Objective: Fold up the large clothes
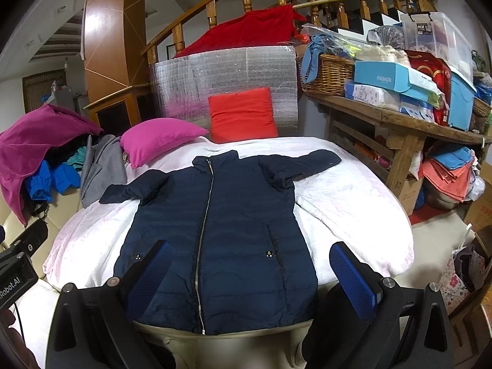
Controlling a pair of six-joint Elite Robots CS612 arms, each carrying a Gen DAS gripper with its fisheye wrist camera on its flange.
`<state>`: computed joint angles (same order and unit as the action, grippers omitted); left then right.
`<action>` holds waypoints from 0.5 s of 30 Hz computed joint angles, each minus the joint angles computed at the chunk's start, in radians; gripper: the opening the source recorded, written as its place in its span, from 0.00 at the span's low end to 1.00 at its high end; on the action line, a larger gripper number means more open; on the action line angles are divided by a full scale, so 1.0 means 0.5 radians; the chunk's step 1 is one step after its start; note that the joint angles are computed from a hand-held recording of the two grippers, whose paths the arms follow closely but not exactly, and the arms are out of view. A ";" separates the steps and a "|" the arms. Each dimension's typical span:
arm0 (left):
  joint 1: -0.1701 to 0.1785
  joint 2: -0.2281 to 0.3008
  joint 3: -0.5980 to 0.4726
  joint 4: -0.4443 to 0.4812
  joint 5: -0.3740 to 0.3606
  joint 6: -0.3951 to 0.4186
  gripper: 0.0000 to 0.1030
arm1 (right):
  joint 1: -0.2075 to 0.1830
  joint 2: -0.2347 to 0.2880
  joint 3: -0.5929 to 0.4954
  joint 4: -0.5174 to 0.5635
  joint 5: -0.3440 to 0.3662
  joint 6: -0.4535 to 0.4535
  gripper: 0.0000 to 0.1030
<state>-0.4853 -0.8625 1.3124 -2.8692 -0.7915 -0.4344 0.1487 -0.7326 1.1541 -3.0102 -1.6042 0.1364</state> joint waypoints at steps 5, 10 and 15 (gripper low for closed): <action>-0.003 0.006 -0.009 0.013 0.000 0.003 1.00 | -0.002 0.003 -0.008 0.004 -0.003 0.003 1.00; -0.001 0.006 -0.009 0.010 -0.004 0.000 1.00 | -0.002 0.004 -0.012 0.002 -0.009 -0.007 1.00; -0.001 0.004 -0.006 0.009 -0.007 0.001 1.00 | -0.002 0.005 -0.014 0.008 -0.010 -0.007 1.00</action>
